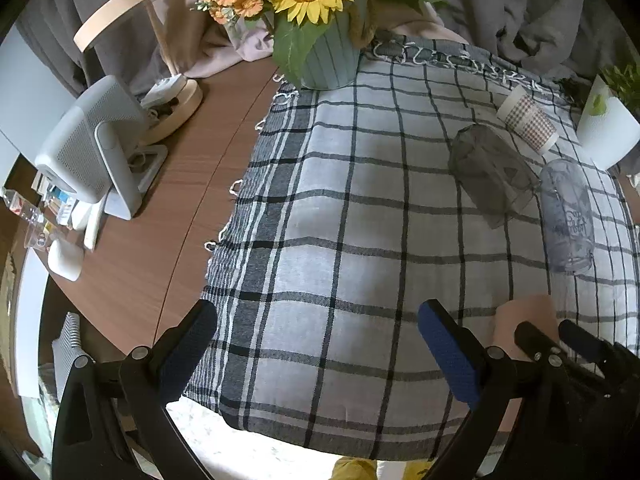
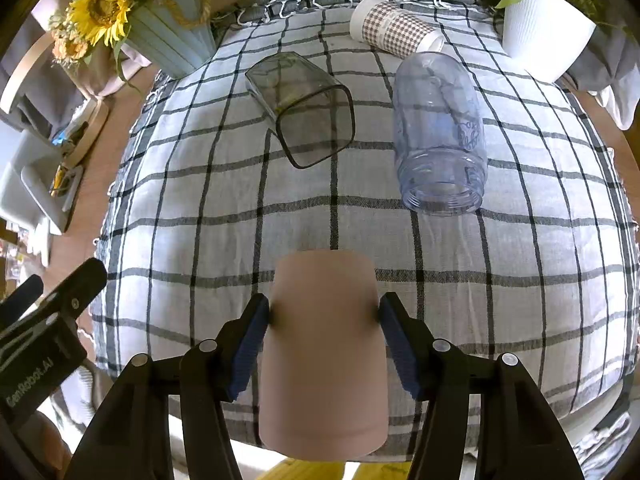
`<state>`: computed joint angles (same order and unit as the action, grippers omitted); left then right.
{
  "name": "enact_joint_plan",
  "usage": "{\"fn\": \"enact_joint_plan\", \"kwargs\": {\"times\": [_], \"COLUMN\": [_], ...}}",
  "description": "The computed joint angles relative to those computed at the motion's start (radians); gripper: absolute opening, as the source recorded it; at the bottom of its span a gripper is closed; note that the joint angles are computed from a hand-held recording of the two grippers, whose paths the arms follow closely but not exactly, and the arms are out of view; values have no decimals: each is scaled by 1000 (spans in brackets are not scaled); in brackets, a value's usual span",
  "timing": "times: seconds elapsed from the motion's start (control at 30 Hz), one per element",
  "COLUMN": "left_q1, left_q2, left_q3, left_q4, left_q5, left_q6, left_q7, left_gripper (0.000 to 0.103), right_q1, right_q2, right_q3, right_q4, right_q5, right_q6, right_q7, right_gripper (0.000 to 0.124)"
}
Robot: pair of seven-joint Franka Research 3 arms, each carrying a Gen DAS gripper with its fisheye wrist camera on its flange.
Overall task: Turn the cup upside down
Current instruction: 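Lift the pink cup with the right gripper and rotate it upright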
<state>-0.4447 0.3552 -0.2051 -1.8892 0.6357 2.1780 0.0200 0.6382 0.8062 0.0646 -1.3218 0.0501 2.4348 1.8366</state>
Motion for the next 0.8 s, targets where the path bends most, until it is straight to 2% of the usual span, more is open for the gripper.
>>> {"fn": "enact_joint_plan", "kwargs": {"times": [0.07, 0.13, 0.17, 0.27, 0.37, 0.47, 0.6, 0.8], "left_q1": [0, 4, 9, 26, 31, 25, 30, 35], "left_q2": [-7, -14, -15, -14, 18, 67, 157, 291], "left_q3": [-2, -7, -11, -24, -36, -40, -52, -59], "left_q4": [-3, -5, -5, -3, 38, 103, 204, 367], "left_q5": [2, -1, -9, -49, -97, -151, -257, -399], "left_q6": [1, 22, 40, 123, 184, 201, 218, 167], "left_q7": [5, 27, 43, 112, 197, 267, 364, 469], "left_gripper": [102, 102, 102, 102, 102, 102, 102, 97], "right_q1": [2, 11, 17, 25, 21, 4, -38, -88], "right_q2": [-35, -89, -122, -204, -241, -263, -267, -271], "right_q3": [-8, -26, -39, -70, -82, -83, -70, -50], "right_q4": [-47, -118, -161, -258, -293, -322, -329, -346], "right_q5": [-2, -15, -24, -58, -89, -108, -99, -61], "right_q6": [43, 109, 149, 223, 245, 265, 247, 243], "right_q7": [12, 46, 73, 141, 182, 205, 202, 184], "right_gripper": [58, 65, 71, 72, 75, 75, 75, 75]}}
